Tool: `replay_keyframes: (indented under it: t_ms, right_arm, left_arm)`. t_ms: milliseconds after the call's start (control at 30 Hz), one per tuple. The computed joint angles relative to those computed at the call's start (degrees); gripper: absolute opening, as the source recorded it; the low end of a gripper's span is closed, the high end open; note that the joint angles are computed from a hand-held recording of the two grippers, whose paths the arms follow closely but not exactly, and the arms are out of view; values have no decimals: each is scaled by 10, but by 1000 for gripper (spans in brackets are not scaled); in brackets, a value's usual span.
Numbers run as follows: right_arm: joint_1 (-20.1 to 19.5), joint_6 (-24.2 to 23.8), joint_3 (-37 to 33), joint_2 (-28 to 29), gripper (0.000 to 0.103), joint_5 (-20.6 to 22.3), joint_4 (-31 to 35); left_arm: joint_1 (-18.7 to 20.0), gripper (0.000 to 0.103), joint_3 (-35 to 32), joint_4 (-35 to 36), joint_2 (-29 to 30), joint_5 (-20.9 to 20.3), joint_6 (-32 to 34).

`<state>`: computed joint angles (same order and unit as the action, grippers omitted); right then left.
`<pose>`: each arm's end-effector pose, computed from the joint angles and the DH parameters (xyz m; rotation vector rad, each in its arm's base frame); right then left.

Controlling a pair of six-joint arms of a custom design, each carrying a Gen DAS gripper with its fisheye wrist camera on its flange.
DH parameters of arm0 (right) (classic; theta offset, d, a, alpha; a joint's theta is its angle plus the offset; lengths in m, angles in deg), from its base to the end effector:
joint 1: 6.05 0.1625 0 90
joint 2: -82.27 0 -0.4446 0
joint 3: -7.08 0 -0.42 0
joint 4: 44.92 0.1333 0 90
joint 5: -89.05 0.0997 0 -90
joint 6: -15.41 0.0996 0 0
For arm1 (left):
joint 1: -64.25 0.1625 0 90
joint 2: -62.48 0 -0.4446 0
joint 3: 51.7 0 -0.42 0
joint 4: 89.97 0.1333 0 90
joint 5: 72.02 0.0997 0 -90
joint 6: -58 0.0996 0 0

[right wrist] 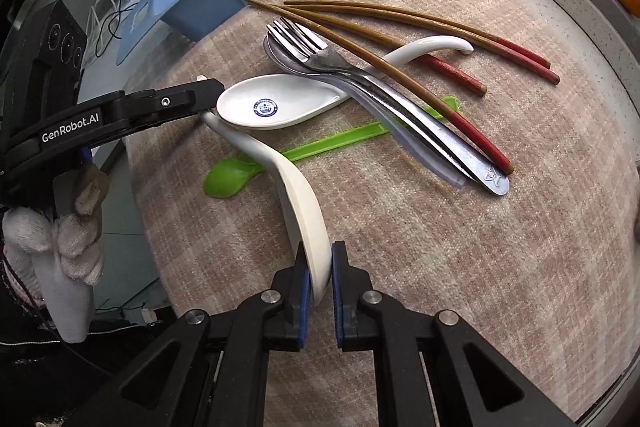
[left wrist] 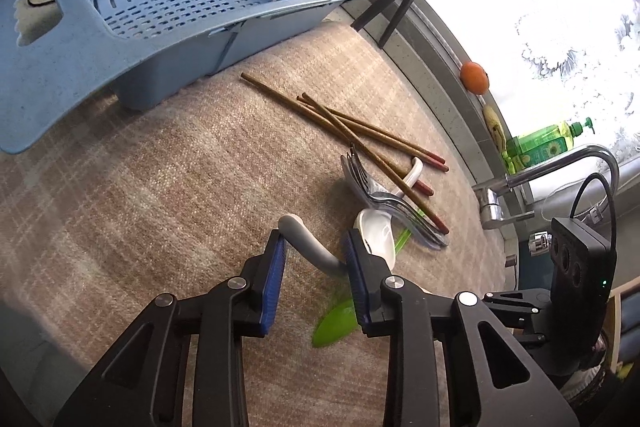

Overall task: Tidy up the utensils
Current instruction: 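Grasp the long white ceramic spoon handle with the right gripper and lift, then carry the white spoon into the blue drainer and open the right gripper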

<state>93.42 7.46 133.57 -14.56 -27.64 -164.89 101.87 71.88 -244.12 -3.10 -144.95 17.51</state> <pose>0.1552 -0.3921 0.3077 0.4035 -2.6452 0.0157 -0.3093 -0.4435 0.1272 0.2850 2.9689 -0.4347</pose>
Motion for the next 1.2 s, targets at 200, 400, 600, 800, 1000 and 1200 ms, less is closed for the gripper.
replay_keyframes:
  t_ms: [200,400,600,800,1000,1200]
  right_arm:
    - [25,11,1,-2,9,4,-18]
    - [51,23,-19,15,9,20,-47]
    - [76,39,-56,67,9,43,-105]
    - [88,72,-96,136,9,72,-171]
    - [89,117,-133,212,9,88,-234]
    - [86,151,-157,269,9,91,-268]
  left_arm:
    - [-10,28,-11,11,-16,18,19]
    - [-6,28,-42,32,-33,41,56]
    - [16,27,-99,68,-41,63,118]
    - [54,26,-179,111,-18,70,203]
    - [97,26,-255,167,20,61,276]
    - [130,25,-317,220,63,49,312]
